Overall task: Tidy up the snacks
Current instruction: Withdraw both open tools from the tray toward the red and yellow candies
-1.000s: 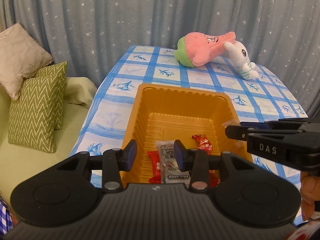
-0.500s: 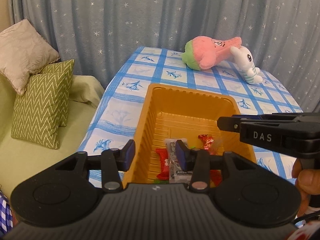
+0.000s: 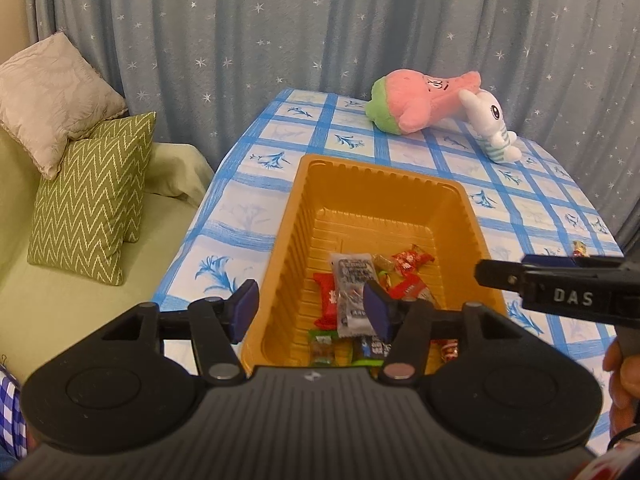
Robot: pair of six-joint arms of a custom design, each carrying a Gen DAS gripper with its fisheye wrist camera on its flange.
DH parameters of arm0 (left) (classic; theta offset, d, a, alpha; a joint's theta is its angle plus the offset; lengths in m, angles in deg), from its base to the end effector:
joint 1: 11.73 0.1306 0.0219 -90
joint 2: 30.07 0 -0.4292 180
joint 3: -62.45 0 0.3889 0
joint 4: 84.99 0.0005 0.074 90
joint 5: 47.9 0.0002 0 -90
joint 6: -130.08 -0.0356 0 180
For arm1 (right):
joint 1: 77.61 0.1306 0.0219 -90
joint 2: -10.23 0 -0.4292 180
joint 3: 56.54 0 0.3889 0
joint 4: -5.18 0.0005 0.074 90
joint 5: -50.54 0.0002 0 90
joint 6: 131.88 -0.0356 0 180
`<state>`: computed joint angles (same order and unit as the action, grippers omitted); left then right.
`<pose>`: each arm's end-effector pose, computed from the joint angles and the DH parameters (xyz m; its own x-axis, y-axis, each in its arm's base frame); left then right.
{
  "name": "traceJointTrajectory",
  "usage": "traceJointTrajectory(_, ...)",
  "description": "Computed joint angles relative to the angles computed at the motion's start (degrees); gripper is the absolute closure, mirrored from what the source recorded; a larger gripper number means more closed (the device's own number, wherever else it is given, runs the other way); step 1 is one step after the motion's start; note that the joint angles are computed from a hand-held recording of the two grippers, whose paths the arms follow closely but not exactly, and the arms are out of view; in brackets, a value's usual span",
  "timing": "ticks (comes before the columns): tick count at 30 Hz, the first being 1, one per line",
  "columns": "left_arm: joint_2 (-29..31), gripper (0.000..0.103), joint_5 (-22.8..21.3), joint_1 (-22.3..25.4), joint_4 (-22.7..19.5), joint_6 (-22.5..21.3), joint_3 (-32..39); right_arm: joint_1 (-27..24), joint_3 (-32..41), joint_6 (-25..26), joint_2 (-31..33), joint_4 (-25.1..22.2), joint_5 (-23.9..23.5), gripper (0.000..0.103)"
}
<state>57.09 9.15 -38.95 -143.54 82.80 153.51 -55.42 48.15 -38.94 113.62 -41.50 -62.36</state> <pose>0.4075 -0.1884 0.5009 -0.6034 -0.3298 -0.7260 -0.4157 0.9071 -0.0666 0.5366 0.2333 0.4808 -0.6274 -0.3069 -0.7157 -0.6340 0.7350 0.2406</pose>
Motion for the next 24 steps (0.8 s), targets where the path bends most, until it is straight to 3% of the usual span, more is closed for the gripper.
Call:
traceJointTrajectory(7, -0.45, 0.037, -2.42, -3.72, -2.46, 3.29, 1.2, -2.15, -3.04, -1.76, -3.99, -2.38, 1.89, 0.043)
traceJointTrajectory(24, 1.7, 0.019, -7.06, -12.84, -6.42, 9.15, 6.8, -9.01, -11.86, -0.12, -14.12, -4.9, 2.75, 0.043)
